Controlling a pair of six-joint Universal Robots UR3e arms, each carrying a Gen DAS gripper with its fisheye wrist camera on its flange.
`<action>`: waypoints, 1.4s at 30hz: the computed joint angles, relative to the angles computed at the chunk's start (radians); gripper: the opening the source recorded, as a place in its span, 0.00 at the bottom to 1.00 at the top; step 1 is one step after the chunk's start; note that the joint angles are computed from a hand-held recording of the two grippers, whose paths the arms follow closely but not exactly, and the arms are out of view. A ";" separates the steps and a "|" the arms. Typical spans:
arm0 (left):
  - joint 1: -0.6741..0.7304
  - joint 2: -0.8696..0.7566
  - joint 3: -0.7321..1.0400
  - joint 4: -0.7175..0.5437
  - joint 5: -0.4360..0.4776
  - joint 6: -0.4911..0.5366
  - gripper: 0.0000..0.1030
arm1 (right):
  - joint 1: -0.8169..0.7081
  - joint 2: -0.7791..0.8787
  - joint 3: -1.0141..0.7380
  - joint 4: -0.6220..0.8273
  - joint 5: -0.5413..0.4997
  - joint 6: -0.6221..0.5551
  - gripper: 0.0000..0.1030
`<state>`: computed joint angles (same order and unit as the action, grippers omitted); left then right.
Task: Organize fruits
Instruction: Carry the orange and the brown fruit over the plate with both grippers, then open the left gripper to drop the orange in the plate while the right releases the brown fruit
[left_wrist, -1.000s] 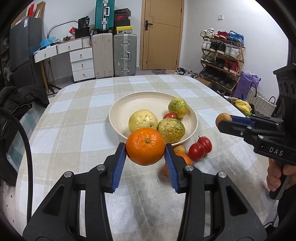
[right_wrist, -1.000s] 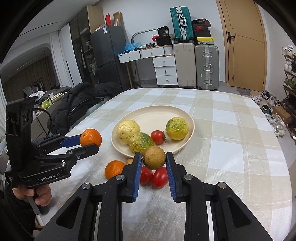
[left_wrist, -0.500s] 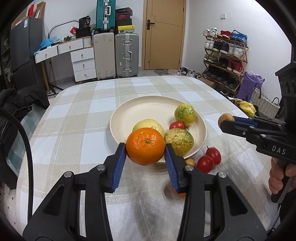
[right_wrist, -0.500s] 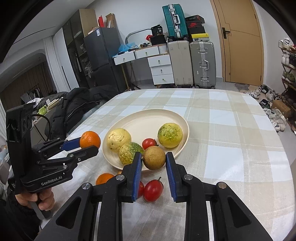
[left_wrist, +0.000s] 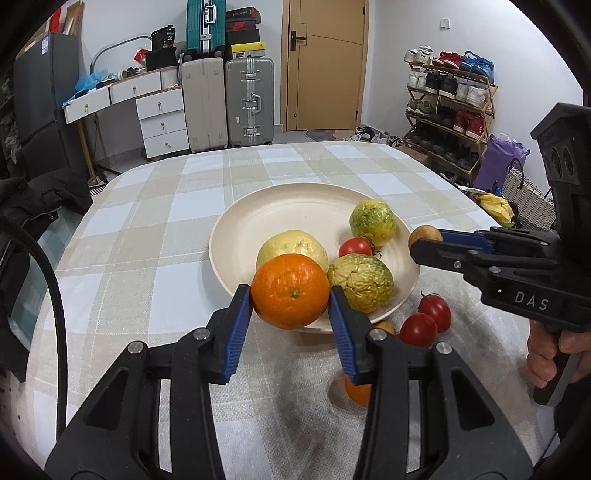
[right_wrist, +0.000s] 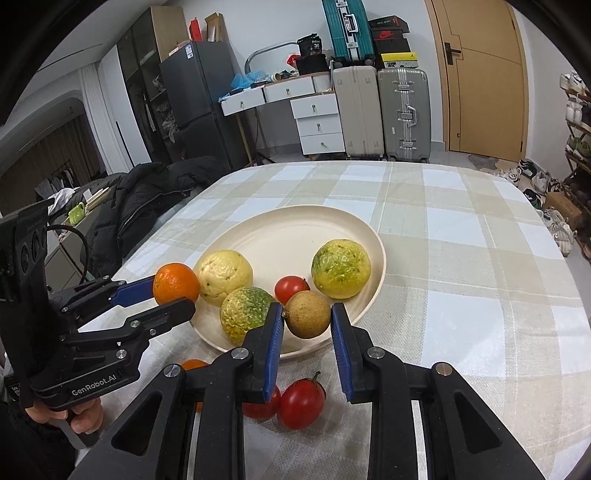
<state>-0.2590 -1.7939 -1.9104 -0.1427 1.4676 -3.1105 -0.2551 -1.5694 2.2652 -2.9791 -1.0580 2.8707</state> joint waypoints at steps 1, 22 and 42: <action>0.000 -0.007 0.007 -0.001 0.000 0.000 0.38 | 0.004 0.010 -0.007 -0.003 -0.005 0.005 0.26; -0.015 -0.133 0.185 -0.049 0.065 0.000 0.38 | 0.048 0.152 -0.142 0.011 -0.064 0.036 0.26; -0.014 -0.199 0.253 -0.101 0.076 0.008 0.38 | 0.043 0.176 -0.142 -0.002 -0.065 0.023 0.26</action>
<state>-0.2733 -1.9927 -1.6572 -0.2438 1.5439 -3.1020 -0.2126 -1.3934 2.1232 -2.9815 -1.1226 2.8934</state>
